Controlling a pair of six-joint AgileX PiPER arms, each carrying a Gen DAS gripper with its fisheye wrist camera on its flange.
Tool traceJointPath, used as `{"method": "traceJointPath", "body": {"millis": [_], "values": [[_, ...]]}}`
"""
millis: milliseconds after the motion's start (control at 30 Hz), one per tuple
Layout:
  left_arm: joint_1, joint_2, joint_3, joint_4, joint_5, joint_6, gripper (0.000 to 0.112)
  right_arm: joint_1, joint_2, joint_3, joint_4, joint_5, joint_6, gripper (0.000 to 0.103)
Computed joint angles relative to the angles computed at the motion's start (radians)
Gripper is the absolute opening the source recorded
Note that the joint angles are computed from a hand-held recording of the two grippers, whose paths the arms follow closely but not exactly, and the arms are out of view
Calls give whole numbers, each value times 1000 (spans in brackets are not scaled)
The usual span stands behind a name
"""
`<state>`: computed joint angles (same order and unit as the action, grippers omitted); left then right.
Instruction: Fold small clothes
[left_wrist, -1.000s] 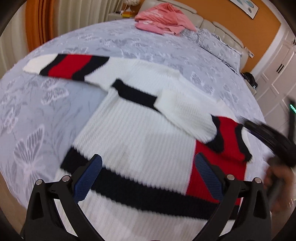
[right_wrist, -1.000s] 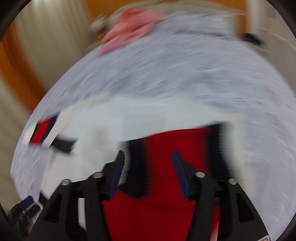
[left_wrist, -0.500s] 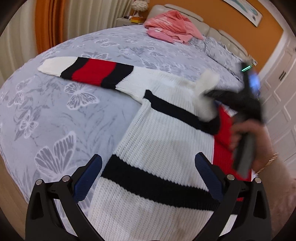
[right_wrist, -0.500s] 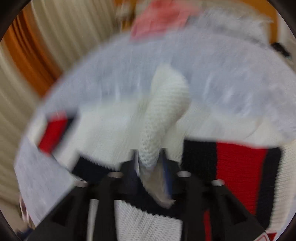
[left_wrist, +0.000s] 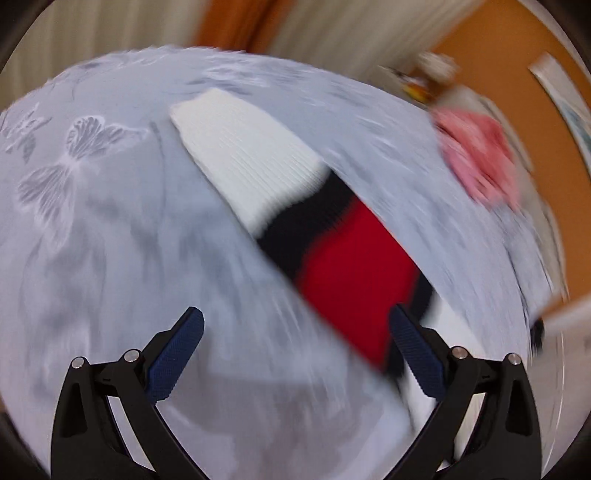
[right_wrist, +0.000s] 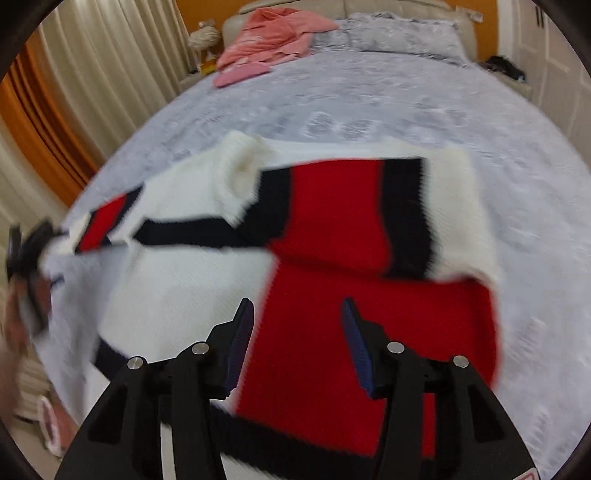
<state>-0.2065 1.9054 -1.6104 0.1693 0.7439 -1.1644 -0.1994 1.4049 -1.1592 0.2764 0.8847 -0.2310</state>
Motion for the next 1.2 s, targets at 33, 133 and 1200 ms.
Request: {"method": "traceJointPath", "body": {"millis": [33,133,1200], "values": [[42,59,-53,-38,2,19,89,-13,-40,34,-24,4,2,53],[54,160,-204,52,75,-43,82,-71,-101,97,-30,28,-24,56],[-62,260,-687,8,289,241,8,260,743,-852,190,247,-220,35]]}}
